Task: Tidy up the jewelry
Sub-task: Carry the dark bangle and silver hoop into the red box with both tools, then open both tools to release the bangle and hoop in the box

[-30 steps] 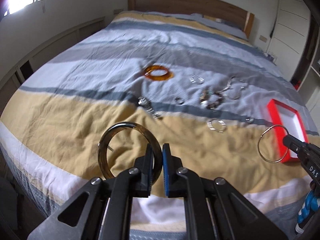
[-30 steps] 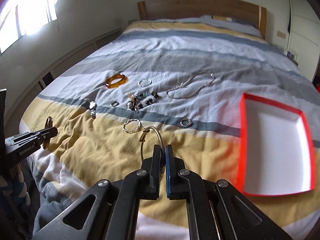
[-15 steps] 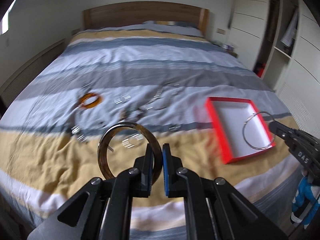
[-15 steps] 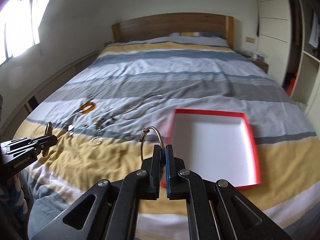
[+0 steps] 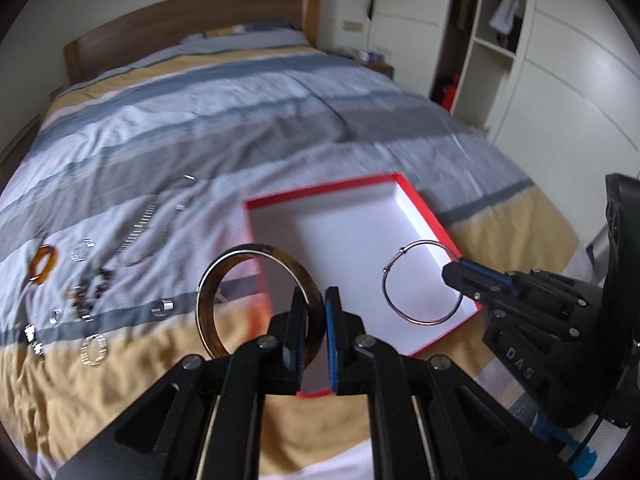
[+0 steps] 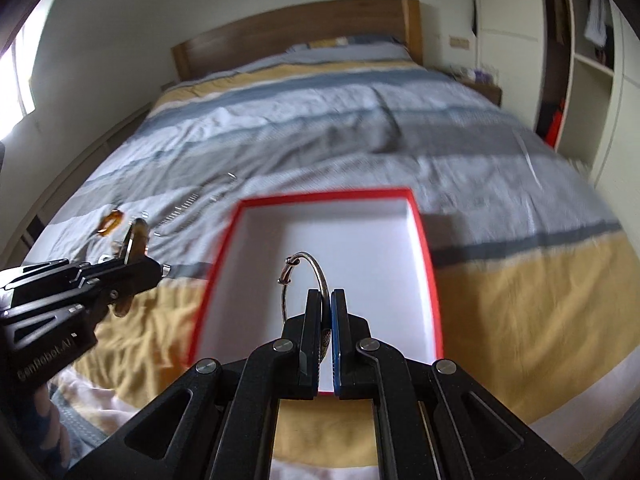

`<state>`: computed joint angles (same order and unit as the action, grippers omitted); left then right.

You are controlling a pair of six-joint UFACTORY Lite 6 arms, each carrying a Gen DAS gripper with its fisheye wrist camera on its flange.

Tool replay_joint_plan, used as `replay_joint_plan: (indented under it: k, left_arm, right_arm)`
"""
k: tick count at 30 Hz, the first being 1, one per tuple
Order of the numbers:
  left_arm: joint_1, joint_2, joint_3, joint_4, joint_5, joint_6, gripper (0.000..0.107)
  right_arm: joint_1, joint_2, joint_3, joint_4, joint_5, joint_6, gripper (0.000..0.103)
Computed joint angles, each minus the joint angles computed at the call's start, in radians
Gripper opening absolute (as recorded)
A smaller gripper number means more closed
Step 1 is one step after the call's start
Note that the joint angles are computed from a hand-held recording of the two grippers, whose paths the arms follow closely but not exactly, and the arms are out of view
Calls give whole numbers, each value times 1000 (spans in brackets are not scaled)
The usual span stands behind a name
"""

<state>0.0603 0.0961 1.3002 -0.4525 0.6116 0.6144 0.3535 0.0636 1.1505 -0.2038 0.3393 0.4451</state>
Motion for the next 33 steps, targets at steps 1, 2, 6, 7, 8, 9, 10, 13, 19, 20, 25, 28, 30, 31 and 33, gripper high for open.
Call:
replay_joint_plan:
  k: [1,2,6,7,8,9,10,13,19,20,25,28,30,31,33]
  left_arm:
    - [-36,36,5,32,-23,-33,8]
    - [-47,52,3,44,-35,-42,8]
    - [-104,158,20,131,-82,-118,8]
    - [-112,181,23,147,-91,-127,8]
    - [-116,203,31,155,-94,-129,8]
    - [-119,227,41,152,-91,-124,9]
    - [-118,249,53,143,-88,-112,9]
    - [-115,285,72,124,-74,-101,9]
    - [-132,316,80,117,-66,-87,11]
    - [-131,327,95,113,-49,-83,13]
    - [-126,331,87,85,-60,-59,13]
    - [-123,333,95,79,-51,-48,18]
    - [-124,336,104,96,-46,-74,35]
    - [-119,331,101,89,-43,-70,36]
    - [-109,320,93,73,-30,-58,36]
  right_arm:
    - [-20,10,-13,22,-12,-23,5]
    - [-40,22,-27,48,-23,-51,5]
    - [-104,63,-60,125,-59,-133,5]
    - [-118,69,-66,151,-67,-160,5]
    - [-126,75,-67,164,-71,-171,5]
    - [-134,83,-66,175,-74,-184,5]
    - [-140,90,-65,180,-77,-192,5]
    - [-148,112,-54,175,-78,-194,5]
    - [-143,158,-33,114,-60,-153,5]
    - [-140,163,-32,97,-58,-138,5]
    - [-131,190,-11,69,-25,-112,5]
    - [-121,194,5,16,2,-60,8]
    - [-121,187,5,16,10,-59,9]
    - [-121,183,4,23,15,-66,10]
    - [-117,164,-5,32,22,-75,15]
